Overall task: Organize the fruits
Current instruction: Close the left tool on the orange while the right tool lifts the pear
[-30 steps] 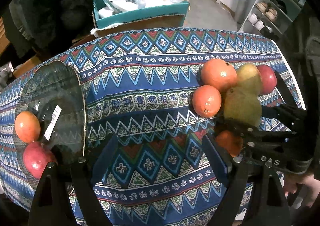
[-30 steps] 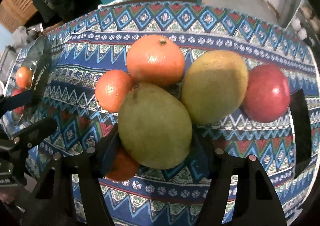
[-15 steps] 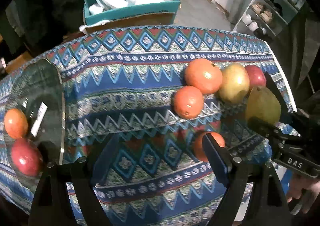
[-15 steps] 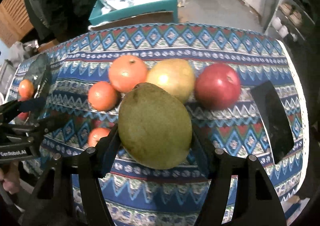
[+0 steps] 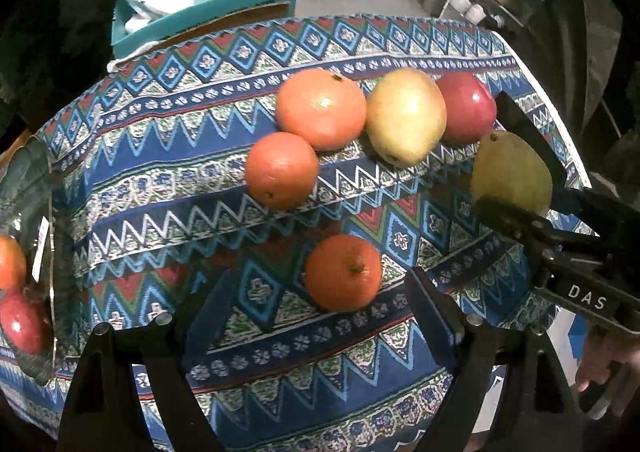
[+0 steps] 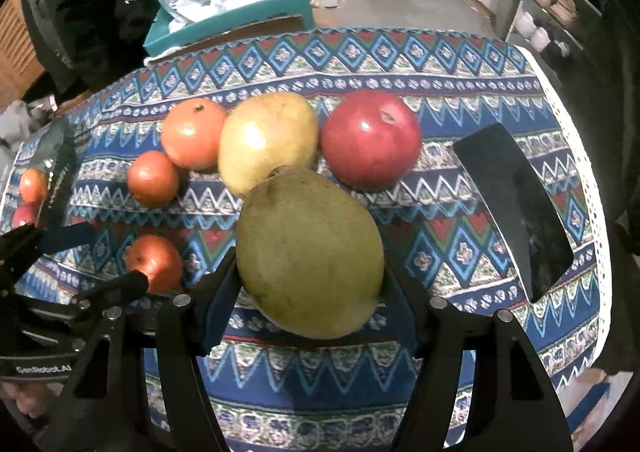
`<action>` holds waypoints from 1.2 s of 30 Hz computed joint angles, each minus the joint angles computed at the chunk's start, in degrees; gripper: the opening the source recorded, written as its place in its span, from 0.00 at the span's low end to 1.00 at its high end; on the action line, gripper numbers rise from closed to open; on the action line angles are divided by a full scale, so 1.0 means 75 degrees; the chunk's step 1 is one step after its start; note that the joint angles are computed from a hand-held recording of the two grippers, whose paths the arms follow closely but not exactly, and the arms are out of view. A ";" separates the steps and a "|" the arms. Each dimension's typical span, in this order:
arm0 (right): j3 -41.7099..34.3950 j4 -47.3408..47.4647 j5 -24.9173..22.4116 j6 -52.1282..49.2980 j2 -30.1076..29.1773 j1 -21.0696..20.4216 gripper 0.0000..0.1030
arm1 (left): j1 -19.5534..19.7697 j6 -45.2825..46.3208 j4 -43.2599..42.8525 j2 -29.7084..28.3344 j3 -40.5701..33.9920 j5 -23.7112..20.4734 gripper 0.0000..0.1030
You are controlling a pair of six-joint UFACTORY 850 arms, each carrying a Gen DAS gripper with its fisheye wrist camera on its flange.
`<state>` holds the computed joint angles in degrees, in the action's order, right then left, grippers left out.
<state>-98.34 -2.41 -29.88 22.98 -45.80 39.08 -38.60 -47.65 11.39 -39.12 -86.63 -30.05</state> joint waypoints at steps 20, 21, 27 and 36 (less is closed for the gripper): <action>0.0122 0.0021 0.0202 0.0019 0.0013 -0.0073 0.66 | -0.0081 0.0076 -0.0110 -0.0375 -0.0187 0.0236 0.43; 0.0128 -0.0049 0.0240 0.0072 0.0026 -0.0068 0.66 | -0.0073 0.0019 -0.0098 -0.0328 -0.0147 0.0282 0.43; 0.0116 -0.0485 0.0337 0.0398 0.0124 -0.0020 0.66 | -0.0048 -0.0588 0.0556 0.0021 0.0097 0.0431 0.43; 0.0164 -0.1151 0.0597 0.0849 0.0419 0.0095 0.66 | -0.0060 -0.1620 0.1451 0.0580 0.0448 0.0549 0.43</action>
